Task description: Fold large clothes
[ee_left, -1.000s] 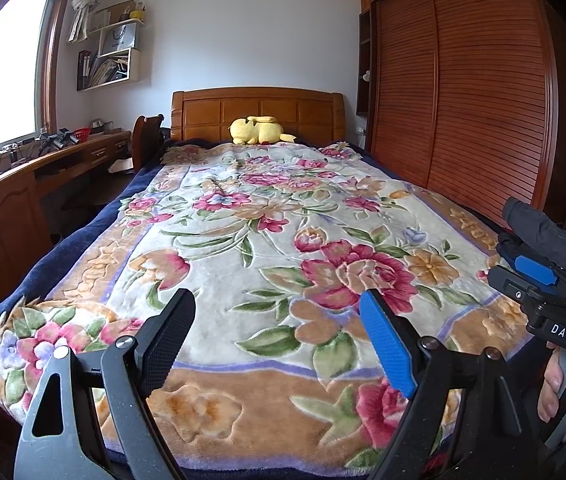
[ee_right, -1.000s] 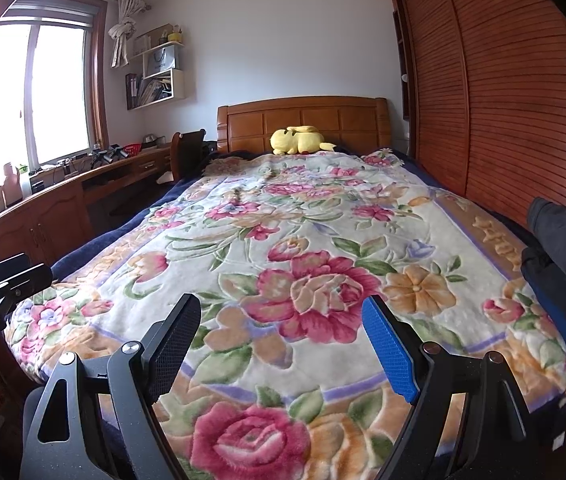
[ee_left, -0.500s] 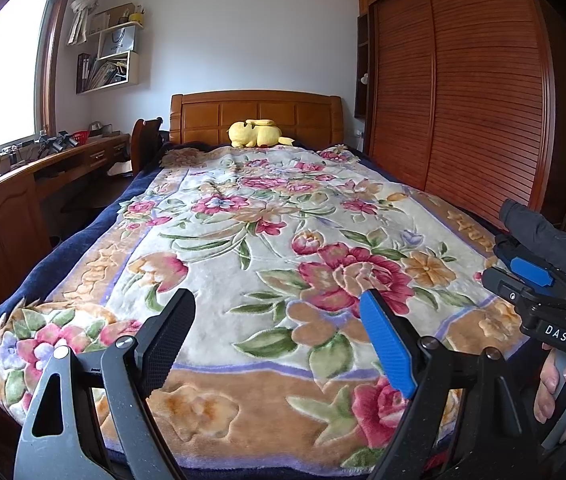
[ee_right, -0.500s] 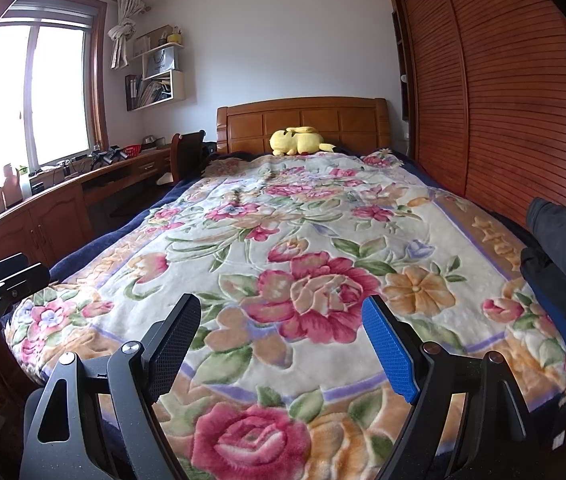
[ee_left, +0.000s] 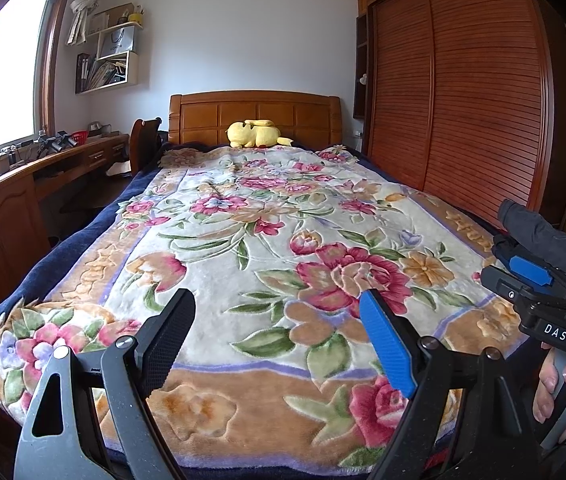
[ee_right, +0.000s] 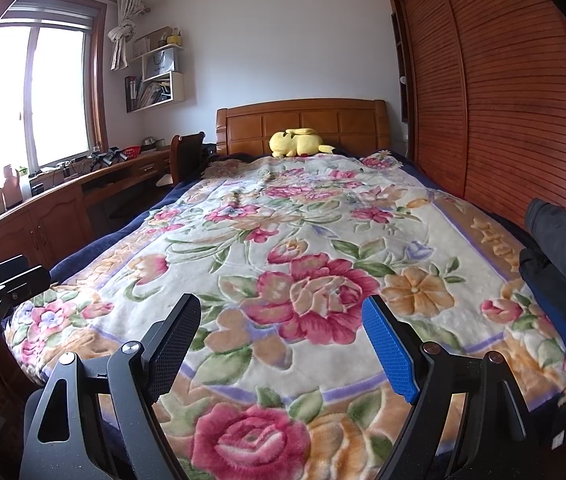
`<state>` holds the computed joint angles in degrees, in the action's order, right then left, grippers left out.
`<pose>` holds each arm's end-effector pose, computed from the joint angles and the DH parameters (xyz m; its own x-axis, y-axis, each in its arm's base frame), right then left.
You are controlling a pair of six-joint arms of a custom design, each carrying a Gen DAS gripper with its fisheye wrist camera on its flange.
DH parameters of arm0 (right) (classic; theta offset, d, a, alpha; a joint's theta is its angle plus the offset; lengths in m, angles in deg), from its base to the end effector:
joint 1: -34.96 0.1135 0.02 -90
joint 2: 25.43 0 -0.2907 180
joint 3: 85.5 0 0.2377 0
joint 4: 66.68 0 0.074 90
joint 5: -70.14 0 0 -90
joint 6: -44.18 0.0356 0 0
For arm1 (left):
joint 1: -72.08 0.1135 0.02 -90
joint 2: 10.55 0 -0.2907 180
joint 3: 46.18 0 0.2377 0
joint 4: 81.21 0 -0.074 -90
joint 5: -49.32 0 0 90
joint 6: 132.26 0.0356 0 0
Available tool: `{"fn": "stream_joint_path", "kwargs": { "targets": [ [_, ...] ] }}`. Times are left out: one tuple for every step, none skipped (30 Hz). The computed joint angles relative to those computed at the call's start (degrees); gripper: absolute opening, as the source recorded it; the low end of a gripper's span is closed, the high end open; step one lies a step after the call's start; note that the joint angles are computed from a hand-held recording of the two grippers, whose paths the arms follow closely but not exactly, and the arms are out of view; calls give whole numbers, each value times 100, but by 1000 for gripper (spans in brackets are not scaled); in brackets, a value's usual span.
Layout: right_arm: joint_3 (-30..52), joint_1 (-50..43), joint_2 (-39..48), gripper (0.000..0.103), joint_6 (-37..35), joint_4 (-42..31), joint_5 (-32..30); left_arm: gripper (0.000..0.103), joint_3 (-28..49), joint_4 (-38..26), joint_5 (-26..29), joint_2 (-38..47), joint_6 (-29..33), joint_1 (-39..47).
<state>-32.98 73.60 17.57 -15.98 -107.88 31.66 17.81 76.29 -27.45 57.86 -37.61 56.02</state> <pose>0.1140 0.0554 0.3006 -0.2902 0.1644 -0.9427 0.3184 0.9456 0.0668 0.2350 -0.0761 0.3163 -0.3959 0.1961 -0.8971 0.4991 0.8660 -0.0310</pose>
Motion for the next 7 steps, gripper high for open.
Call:
{"fn": "stream_joint_path", "kwargs": {
  "targets": [
    [1,3,5,84,6,4,5,85,-7,8,0,-4,1,2],
    [4,-3,9,84,1,10,-6,85,-9,9,9,-5,2,8],
    [-6,0,-11,84,6,0,-5,85,-9,9,9,-5,2,8],
    [-8,0,-16,84,1,1,-5,85,-13,19,2,-6,-6,-2],
    [-7,-8,-13,84,-4,6,-13,85,-10,31,-32,1,-25,-37],
    [-10,-8,-19,84,-5,8,-11,85,-9,31,-37,5,-26,-42],
    [-10,-8,-19,84,-5,8,-11,85,-21,20,10,-9,-2,6]
  ]
}}
